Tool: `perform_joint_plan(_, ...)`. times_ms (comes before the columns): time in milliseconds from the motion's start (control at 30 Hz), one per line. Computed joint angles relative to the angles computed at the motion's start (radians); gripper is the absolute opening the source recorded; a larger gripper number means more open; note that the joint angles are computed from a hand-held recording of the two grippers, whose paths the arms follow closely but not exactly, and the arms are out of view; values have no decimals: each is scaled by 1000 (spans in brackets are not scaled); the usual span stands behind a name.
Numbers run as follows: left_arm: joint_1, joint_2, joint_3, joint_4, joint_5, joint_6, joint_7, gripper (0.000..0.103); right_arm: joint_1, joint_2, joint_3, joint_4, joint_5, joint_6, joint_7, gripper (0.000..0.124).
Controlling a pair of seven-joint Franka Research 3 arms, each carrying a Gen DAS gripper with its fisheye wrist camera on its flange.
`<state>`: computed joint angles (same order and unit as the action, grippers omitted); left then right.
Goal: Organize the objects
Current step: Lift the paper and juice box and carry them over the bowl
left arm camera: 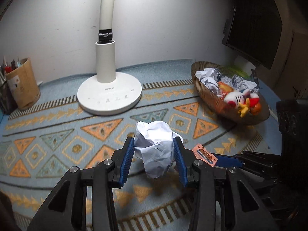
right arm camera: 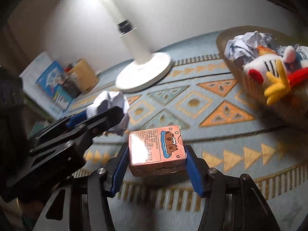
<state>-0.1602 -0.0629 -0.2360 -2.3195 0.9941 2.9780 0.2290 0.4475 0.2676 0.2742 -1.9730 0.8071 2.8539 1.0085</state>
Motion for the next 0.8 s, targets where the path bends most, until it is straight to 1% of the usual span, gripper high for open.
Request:
perform_joint_plan(33,-8,-24,-8,-33,-11,-10,-24,38,-29,-37,37,-49,59,-13,-111,56)
perform_joint_plan(67,-9,-42,-19,-62,-2,-12,-69,38,-38,-70,51,-90,100,-23,-204,56)
perform_joint_plan(100,-4,-59,-34,-87,28,-14,-134,38,-51,-102,48,-131,140,-38,-302,56)
perform_joint_plan(133,3,-74,-50,-108,65,-19,-201,38,-36,-117,41,-162,136,-24,-339,56)
perform_joint_plan(200,22,-98,-86,-131,183,-49,-364,38,5,-120,13,-198,77,6,-338,56)
perform_joint_plan(233,18,-107,-95,-138,213,-76,-410,38,20,-105,-5,-186,22,-1,-323,57)
perform_joint_plan(267,4,-120,-97,-142,201,-113,-408,38,21,-106,-3,-192,23,9,-367,57)
perform_joint_plan(300,4,-124,-101,-138,237,-122,-442,38,21,-116,-9,-211,12,23,-392,57)
perform_joint_plan(333,6,-130,-100,-138,287,-113,-483,38,23,-135,-22,-229,-15,24,-388,59)
perform_joint_plan(367,3,-131,-99,-138,320,-115,-506,38,35,-152,-42,-245,-83,24,-334,67)
perform_joint_plan(400,-7,-126,-92,-139,302,-125,-490,38,47,-156,-64,-252,-163,31,-263,71)
perform_joint_plan(433,-20,-122,-80,-142,250,-127,-448,38,50,-161,-74,-263,-196,48,-220,76)
perform_joint_plan(500,-20,-123,-74,-144,257,-118,-461,38,30,-184,-65,-287,-134,60,-227,81)
perform_joint_plan(533,-19,-129,-73,-149,272,-109,-478,38,23,-196,-64,-297,-97,52,-226,84)
perform_joint_plan(600,-16,-131,-70,-152,286,-99,-499,38,15,-219,-74,-314,-51,17,-181,84)
perform_joint_plan(633,-15,-131,-69,-153,289,-94,-507,38,10,-237,-75,-324,16,-9,-194,84)
perform_joint_plan(700,-9,-134,-67,-157,311,-79,-537,38,10,-269,-82,-334,185,-80,-278,84)
perform_joint_plan(733,-5,-136,-67,-158,329,-72,-559,38,17,-271,-85,-332,208,-99,-276,84)
perform_joint_plan(767,-1,-139,-67,-159,350,-66,-582,38,29,-266,-81,-332,185,-72,-235,84)
perform_joint_plan(800,1,-142,-68,-160,367,-63,-603,38,41,-257,-77,-331,122,-29,-160,84)
